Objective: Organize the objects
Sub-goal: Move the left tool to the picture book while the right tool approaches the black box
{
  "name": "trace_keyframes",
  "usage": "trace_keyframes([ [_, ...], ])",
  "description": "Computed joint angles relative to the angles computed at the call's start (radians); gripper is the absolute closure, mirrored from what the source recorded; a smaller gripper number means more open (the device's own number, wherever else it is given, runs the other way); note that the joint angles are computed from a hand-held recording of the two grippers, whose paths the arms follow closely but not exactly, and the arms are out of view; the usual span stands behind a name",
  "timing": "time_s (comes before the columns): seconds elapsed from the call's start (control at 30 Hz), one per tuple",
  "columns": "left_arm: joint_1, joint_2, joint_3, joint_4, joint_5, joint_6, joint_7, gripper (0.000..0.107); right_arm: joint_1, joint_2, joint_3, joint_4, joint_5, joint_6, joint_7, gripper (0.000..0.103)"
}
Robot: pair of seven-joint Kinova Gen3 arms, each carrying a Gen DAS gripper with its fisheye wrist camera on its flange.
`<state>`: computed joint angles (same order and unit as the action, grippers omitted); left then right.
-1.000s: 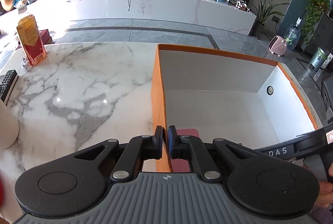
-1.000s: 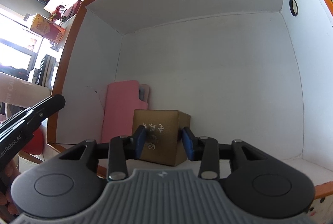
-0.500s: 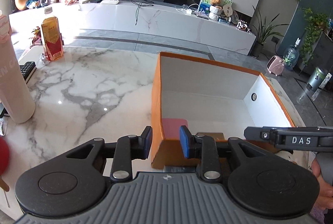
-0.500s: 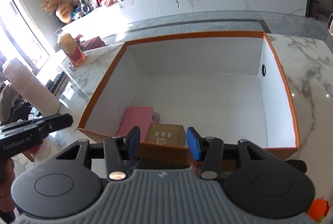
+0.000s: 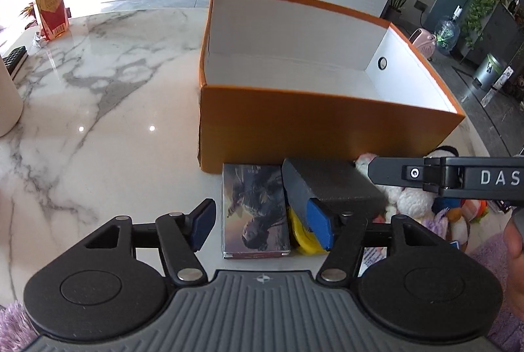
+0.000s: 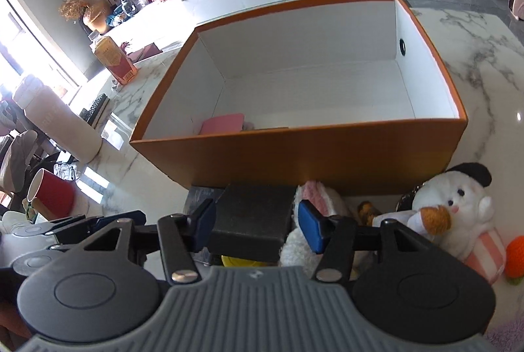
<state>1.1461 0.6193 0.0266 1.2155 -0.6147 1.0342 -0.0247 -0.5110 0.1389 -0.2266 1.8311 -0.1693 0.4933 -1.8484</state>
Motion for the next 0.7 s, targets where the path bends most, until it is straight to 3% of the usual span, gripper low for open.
trace_keyframes([
  [0.3, -0.024, 0.058, 0.010, -0.069, 0.059, 0.056, -0.067, 0.025, 0.012, 0.029, -0.002, -0.032, -0.042, 0.035, 0.026, 0.040],
  [0.5, -0.039, 0.097, 0.008, -0.126, 0.105, 0.085, -0.134, 0.025, -0.006, 0.077, 0.009, -0.108, -0.015, 0.112, 0.008, 0.025],
  [0.63, -0.051, 0.092, 0.006, -0.109, 0.131, 0.052, -0.149, 0.024, -0.049, 0.121, 0.027, -0.172, 0.058, 0.181, -0.051, 0.021],
  [0.7, -0.051, 0.090, 0.002, -0.102, 0.138, 0.041, -0.145, 0.022, -0.041, 0.141, 0.017, -0.199, 0.049, 0.206, -0.033, 0.012],
])
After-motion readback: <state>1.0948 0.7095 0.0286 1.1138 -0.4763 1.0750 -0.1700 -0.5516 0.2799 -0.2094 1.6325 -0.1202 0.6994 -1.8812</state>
